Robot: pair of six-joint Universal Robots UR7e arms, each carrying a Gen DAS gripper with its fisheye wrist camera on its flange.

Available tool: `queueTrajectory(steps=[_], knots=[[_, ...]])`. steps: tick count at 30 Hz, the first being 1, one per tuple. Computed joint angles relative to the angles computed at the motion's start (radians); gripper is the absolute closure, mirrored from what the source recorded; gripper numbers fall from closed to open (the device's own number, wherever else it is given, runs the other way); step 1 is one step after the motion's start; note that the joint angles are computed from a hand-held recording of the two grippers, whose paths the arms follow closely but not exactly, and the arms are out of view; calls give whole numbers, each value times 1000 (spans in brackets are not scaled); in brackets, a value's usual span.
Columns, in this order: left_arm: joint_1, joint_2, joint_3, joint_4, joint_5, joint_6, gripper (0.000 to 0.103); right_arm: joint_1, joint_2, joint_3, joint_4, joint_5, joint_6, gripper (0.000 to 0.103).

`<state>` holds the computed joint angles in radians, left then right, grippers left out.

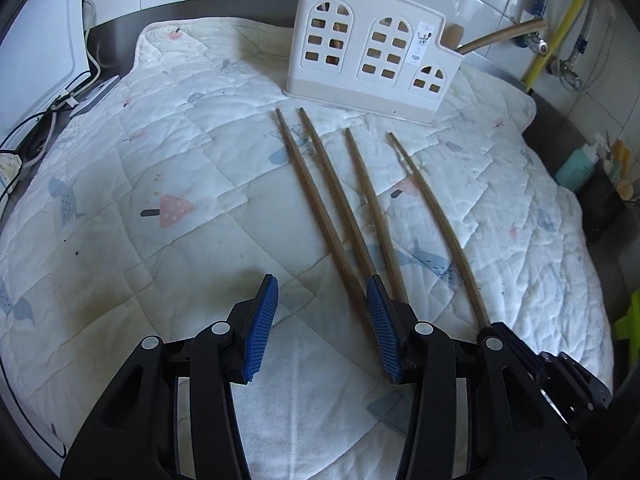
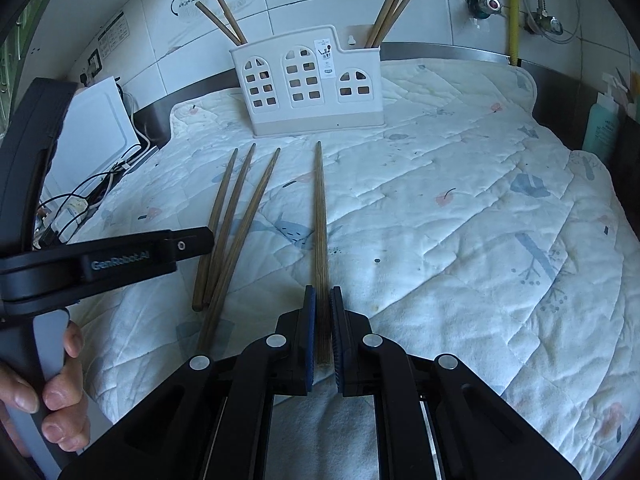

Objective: Organize utensils
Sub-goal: 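Move both tools back to the chopsticks lying on the mat, then close the left tool on one chopstick while the right tool grasps another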

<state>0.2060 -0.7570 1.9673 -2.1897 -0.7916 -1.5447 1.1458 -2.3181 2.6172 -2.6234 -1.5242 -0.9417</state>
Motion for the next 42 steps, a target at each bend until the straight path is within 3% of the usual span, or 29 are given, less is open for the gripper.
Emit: queueTrajectory(steps=[11,14,19,27,30,39,42], knots=[[1,44,-87,183,7,-108,56,-33,-15,-2,27,43,-12,96],[5,64,-134,327,8,-131,58,-35,-17,-2,30,47,-12,96],[-3,29,-102,382,12,-166,61,-40,-20,-2,35,54,-8,96],[-36,-26,51,138,77,-14,68,-28,-14,2,17,44,-4,96],[-41,-35,92,23,90,62,77,-18,-6,8,-6,34,-10,96],[-49,-34,141,-117,106,217,87,16,15,28,-80,-5,-12,96],[-43,-53,159,-150,99,232,94,25,17,34,-99,-15,-13,96]])
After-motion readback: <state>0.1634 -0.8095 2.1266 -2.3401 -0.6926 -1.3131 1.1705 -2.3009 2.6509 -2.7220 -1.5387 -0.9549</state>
